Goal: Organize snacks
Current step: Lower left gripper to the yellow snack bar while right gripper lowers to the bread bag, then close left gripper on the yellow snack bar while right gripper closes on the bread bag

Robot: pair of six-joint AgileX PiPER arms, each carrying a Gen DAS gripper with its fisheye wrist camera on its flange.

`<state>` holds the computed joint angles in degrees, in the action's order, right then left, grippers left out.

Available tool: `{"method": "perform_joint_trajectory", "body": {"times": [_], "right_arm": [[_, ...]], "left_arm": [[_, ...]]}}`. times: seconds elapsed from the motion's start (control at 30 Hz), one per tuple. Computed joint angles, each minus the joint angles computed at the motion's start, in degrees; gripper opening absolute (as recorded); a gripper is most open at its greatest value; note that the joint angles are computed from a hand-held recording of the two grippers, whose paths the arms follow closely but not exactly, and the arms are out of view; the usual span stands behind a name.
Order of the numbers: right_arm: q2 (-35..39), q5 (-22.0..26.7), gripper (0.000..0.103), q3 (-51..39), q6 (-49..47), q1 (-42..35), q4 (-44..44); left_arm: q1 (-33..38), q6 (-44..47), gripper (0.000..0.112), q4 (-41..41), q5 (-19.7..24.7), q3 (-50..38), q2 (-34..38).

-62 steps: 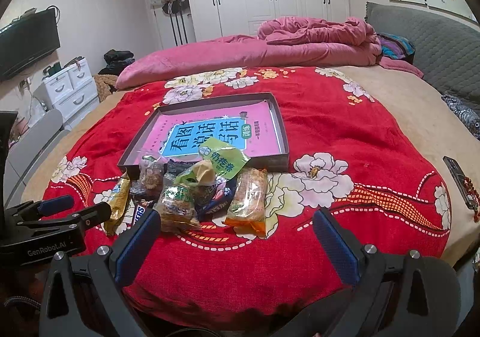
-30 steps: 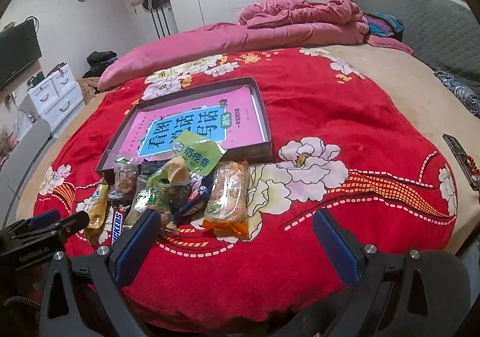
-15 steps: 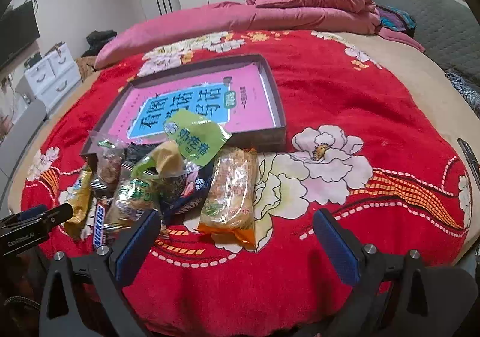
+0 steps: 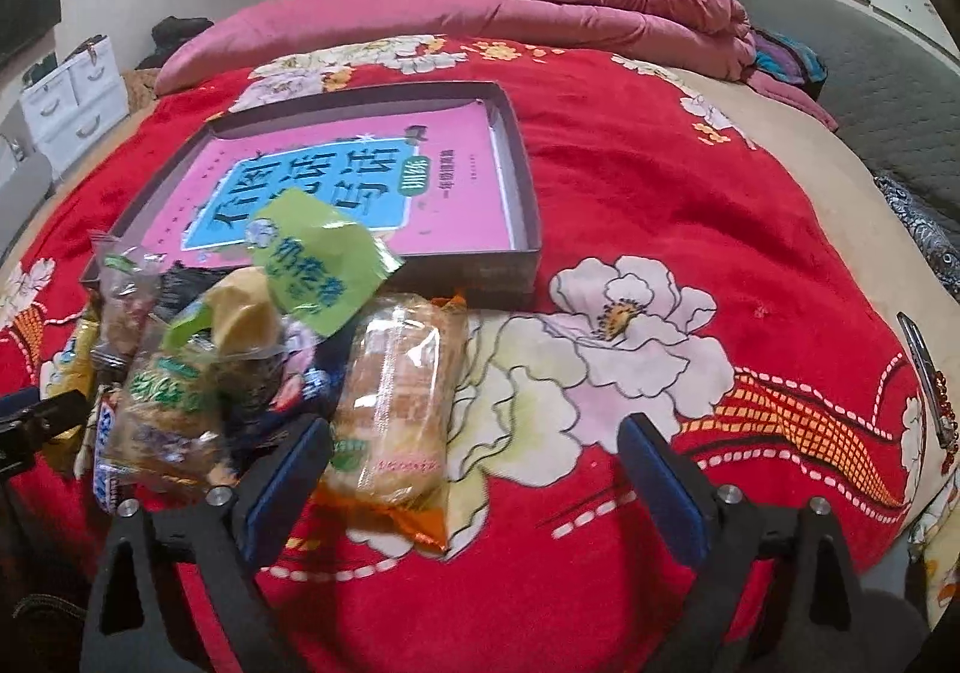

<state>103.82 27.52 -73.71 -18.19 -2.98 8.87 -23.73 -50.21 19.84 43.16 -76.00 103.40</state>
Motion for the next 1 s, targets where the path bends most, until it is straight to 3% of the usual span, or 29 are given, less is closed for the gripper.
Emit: {"method": "perform_joint_trajectory", "body": {"times": [0.13, 0.37, 0.43, 0.57, 0.77, 0.87, 0.97, 1.0], "right_arm": [[0.93, 0.42, 0.091, -0.96, -1.34, 0.35, -0.31], [0.64, 1.04, 0.081, -0.53, -2.02, 2.43, -1.82], [2.07, 2.42, 0.070, -1.62, -0.14, 3.53, -4.53], [3.67, 3.59, 0.066, -3.49, -1.54, 2.64, -2.64], [3.64, 4.30, 0.047, -4.32, -3.53, 1.03, 0.12], [4.88, 5.76, 0.046, -5.86, -5.08, 0.25, 2.69], [5.83, 9.07, 0.042, -7.91, -9.37, -2.49, 9.79], [5.87, 9.92, 0.040, -8.32, -10.46, -3.32, 11.52]], "left_arm": [[0.80, 0.07, 0.071, 0.11, -0.46, -0.49, 0.62], [0.92, 0.73, 0.066, -0.06, -0.91, -1.09, 1.21], [0.80, 0.82, 0.066, 0.10, -0.62, -1.57, 1.65], [0.62, 0.79, 0.064, 0.40, -0.41, -2.26, 2.34], [1.02, 0.82, 0.054, 0.45, -1.37, -1.95, 2.27], [0.99, 1.28, 0.050, 0.61, -1.49, -2.53, 2.85], [1.66, 3.82, 0.034, -1.26, -3.45, -2.42, 3.12], [2.47, 6.67, 0.022, -4.35, -4.99, -2.03, 3.05]]}}
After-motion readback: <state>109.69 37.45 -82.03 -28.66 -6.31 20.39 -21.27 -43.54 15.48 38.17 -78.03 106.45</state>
